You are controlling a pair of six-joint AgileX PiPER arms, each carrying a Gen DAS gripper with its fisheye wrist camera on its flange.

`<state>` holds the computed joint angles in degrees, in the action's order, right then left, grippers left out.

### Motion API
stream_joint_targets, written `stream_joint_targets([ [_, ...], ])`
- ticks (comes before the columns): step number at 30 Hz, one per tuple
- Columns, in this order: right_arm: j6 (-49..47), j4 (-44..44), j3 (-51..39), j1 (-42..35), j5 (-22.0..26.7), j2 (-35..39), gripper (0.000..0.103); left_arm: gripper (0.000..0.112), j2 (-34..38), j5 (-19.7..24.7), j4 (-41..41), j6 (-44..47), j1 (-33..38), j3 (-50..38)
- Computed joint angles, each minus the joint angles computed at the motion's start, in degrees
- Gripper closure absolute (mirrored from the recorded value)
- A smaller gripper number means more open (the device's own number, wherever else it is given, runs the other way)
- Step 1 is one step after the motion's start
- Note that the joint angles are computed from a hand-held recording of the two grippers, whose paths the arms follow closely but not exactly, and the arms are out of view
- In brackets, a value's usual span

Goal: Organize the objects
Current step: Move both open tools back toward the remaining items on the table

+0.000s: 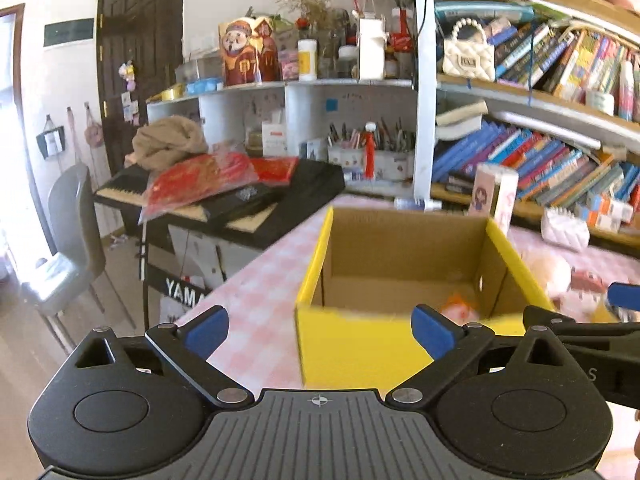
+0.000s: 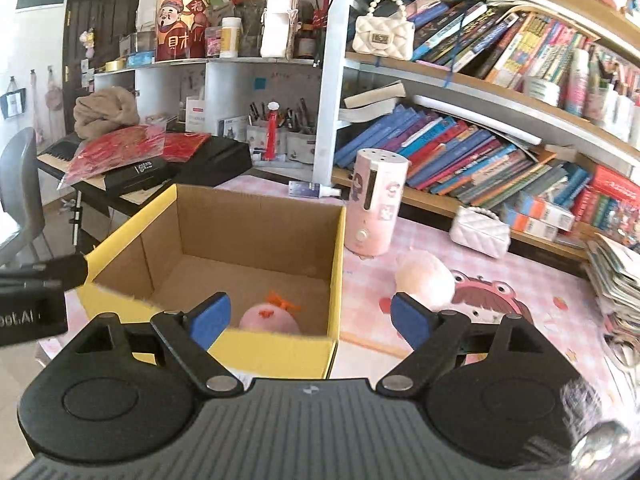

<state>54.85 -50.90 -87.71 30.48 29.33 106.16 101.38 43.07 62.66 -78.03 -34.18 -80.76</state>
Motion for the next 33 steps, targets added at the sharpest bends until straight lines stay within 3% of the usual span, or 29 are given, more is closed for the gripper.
stream_joint_targets([
  [8,12.9,-7.0,14.8,8.6,8.0,-8.9,0.015,0.013,-6.6,1.3,-4.0,-0.7,-4.2,10.8],
  [14,21.3,-9.4,22.7,13.3,14.3,-13.6,0.015,0.013,-8.2,1.1,-5.6,0.7,-7.4,14.2],
  [23,26.3,-7.5,27.3,14.3,22.7,-17.1,0.014,0.013,-5.3,0.0,-8.1,7.0,-11.5,11.8],
  [33,27.9,-7.1,31.9,10.1,24.0,-21.0,0.014,0.013,0.2,-1.8,-12.3,13.6,-13.3,4.2],
])
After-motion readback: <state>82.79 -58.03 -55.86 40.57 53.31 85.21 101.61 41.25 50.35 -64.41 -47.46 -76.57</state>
